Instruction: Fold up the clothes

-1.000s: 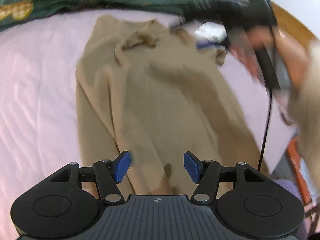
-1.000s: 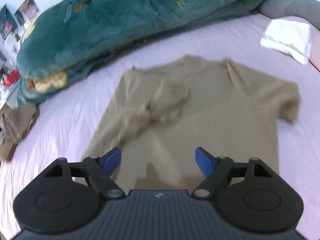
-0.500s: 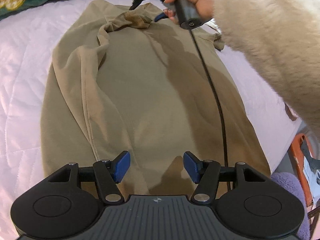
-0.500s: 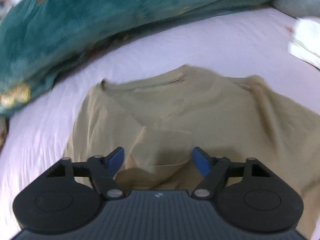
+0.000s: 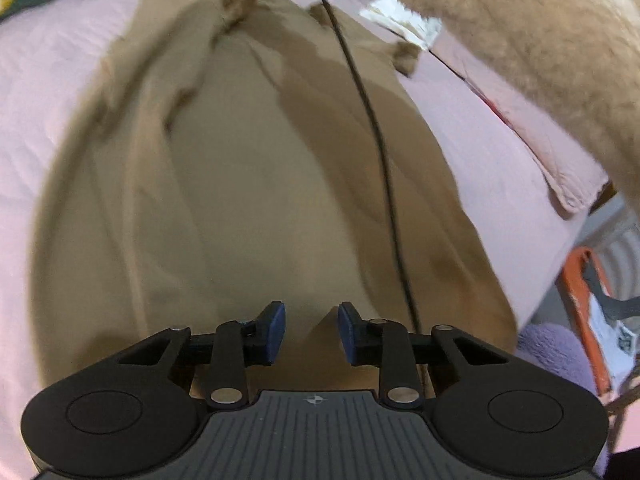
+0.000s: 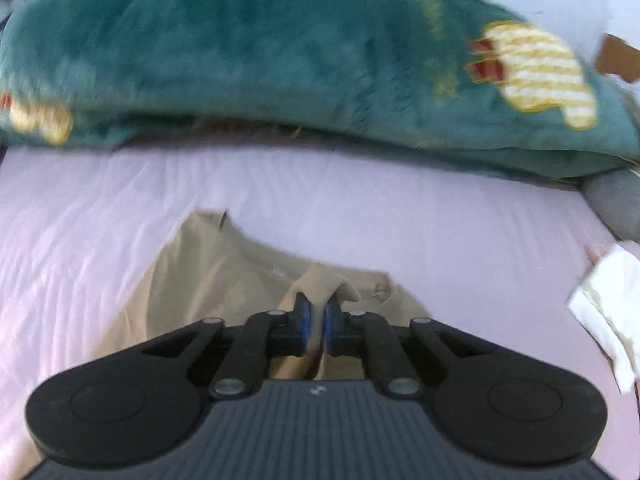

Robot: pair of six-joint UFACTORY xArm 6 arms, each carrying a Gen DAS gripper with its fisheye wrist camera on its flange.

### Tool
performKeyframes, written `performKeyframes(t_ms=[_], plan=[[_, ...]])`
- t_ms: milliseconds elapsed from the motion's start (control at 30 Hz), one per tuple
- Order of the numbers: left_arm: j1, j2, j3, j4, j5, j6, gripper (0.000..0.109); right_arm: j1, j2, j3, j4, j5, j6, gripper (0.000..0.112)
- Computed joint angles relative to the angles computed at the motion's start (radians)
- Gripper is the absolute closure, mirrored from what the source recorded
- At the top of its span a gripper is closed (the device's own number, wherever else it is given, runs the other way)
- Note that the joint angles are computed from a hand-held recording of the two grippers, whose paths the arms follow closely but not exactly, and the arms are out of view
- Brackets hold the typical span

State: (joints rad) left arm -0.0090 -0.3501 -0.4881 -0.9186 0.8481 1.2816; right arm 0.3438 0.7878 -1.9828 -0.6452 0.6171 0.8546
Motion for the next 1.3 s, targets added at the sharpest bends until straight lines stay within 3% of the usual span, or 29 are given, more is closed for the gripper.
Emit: performKeyframes(t_ms=[33,100,267,333,467,500,567,633,767,967,1067,1167,1233,1300], plan=[[0.006,0.008,-0.008,0.004,0.015,0.001,0.079,-0.002,0.0,0.01,0.005,0.005,0.004,0.077],[0.04,0.018,-0.026,0.003,0.062,0.013,0.079,-0.001,-0.065,0.103,-0.038,0.014,0.08,0.056],[0.143,-0.069,0.0,0.018,0.128,0.077,0.076,0.04,-0.346,0.445,-0.042,0.006,0.231,0.041],[0.195,-0.109,0.004,0.024,0.155,0.086,0.074,0.074,-0.497,0.636,0.043,-0.08,0.245,0.039],[0.304,-0.209,0.042,0.039,0.179,0.144,0.054,0.223,-0.695,0.913,0.322,-0.269,0.225,0.038],[0.32,-0.229,0.054,0.046,0.174,0.158,0.054,0.27,-0.72,0.964,0.333,-0.321,0.264,0.038],[0.377,-0.249,0.064,0.061,0.194,0.181,0.053,0.366,-0.741,1.002,0.248,-0.335,0.413,0.038],[0.436,-0.265,0.075,0.07,0.208,0.204,0.053,0.462,-0.734,0.985,0.108,-0.25,0.559,0.038],[0.518,-0.297,0.108,0.071,0.189,0.295,0.052,0.632,-0.705,0.932,-0.017,-0.105,0.7,0.038],[0.589,-0.218,0.075,0.037,0.144,0.414,0.05,0.699,-0.579,0.776,-0.102,0.071,0.736,0.039],[0.611,-0.11,-0.003,0.039,0.216,0.459,0.05,0.697,-0.508,0.702,-0.105,0.138,0.713,0.039],[0.595,-0.038,-0.046,0.025,0.221,0.485,0.05,0.683,-0.467,0.672,-0.079,0.177,0.67,0.055],[0.561,-0.001,-0.063,0.023,0.202,0.467,0.05,0.682,-0.45,0.671,-0.063,0.185,0.665,0.094],[0.531,0.018,-0.068,0.011,0.189,0.457,0.05,0.678,-0.487,0.73,-0.088,0.162,0.723,0.104]])
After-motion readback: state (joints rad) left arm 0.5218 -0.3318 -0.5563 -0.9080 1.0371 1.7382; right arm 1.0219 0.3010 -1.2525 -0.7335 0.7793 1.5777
